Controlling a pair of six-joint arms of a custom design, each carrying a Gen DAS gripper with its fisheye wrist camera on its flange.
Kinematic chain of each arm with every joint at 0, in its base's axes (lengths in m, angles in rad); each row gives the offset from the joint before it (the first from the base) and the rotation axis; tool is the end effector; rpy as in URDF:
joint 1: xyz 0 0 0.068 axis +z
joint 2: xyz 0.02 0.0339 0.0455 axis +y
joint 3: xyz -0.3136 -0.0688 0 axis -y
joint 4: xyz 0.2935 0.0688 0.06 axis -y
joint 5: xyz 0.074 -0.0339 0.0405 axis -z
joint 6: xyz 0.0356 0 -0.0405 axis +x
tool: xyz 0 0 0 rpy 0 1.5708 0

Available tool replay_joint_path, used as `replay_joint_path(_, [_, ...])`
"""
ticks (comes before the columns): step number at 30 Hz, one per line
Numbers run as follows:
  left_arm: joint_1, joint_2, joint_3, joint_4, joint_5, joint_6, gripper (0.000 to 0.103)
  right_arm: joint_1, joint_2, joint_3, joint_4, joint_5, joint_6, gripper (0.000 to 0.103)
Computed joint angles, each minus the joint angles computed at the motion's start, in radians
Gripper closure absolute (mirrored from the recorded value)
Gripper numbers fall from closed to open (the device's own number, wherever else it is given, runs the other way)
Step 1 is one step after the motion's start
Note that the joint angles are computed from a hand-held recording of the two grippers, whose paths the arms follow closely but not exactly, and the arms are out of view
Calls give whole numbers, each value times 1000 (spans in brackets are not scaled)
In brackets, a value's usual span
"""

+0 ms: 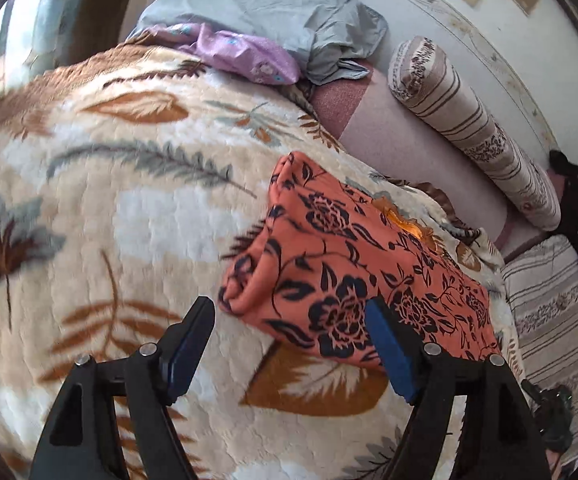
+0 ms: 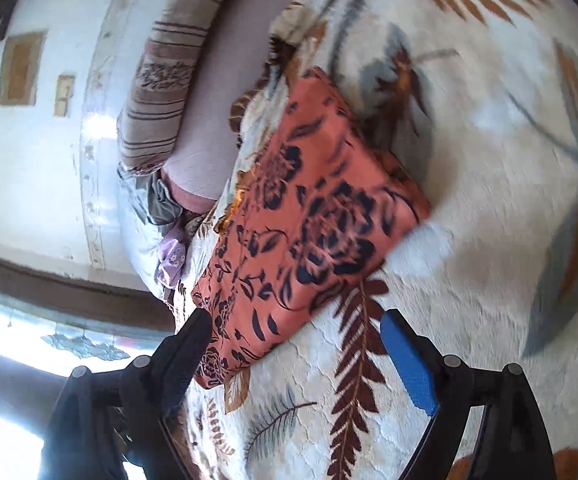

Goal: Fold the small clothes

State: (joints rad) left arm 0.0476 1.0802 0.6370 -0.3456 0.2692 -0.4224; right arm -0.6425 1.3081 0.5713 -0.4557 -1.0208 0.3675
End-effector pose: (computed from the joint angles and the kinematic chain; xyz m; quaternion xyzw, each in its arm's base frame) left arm 0.2396 0.0019 0.2416 -0.1636 0.9029 -0.1923 0.3479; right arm 0.2027 -0.1138 0.1775 0.3342 0.7945 0.4528 0.2283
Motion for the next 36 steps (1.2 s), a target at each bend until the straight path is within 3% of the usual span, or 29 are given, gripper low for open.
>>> replay_joint_path(4, [-52, 158, 17, 45, -47, -127, 25, 72, 41, -24, 285, 64, 279, 14])
replay_joint_path(8, [-46, 244, 52, 102, -73, -227, 24, 123, 79, 8, 372, 171, 452, 14])
replay_joint_path(13, [-37, 347, 130, 83, -57, -232, 22, 186, 129, 84, 339, 296, 421, 17])
replay_joint_path(14, [-34, 360, 147, 65, -62, -224, 37, 198, 137, 97, 327, 316, 408, 21])
replay_joint_path(15, [-29, 375, 164, 46, -63, -215, 79, 204, 157, 110, 317, 315, 397, 43])
replay_joint_path(16, [-13, 404, 187, 18, -16, -201, 85, 197, 188, 122, 299, 290, 379, 82])
replay_joint_path(17, [-3, 412, 196, 5, 0, -201, 87, 194, 204, 125, 285, 280, 361, 90])
replay_joint_path(23, [-16, 267, 251, -139, -27, -133, 90, 168, 57, 186, 138, 268, 243, 93])
replay_joint_path(29, [11, -58, 178, -340, 29, -118, 89, 59, -156, 240, -162, 158, 35, 94])
replay_joint_path(32, [69, -241, 45, -479, 44, -62, 85, -105, -234, 178, -454, 73, -277, 92])
replay_joint_path(34, [119, -271, -60, -513, 41, 28, 80, -185, -226, 100, -567, 172, -496, 83])
replay_joint_path(35, [160, -244, -97, -526, 41, 71, 73, -217, -178, 66, -588, 250, -572, 77])
replay_joint_path(36, [245, -244, -125, -525, 117, 150, 73, -274, -98, 47, -625, 291, -649, 73])
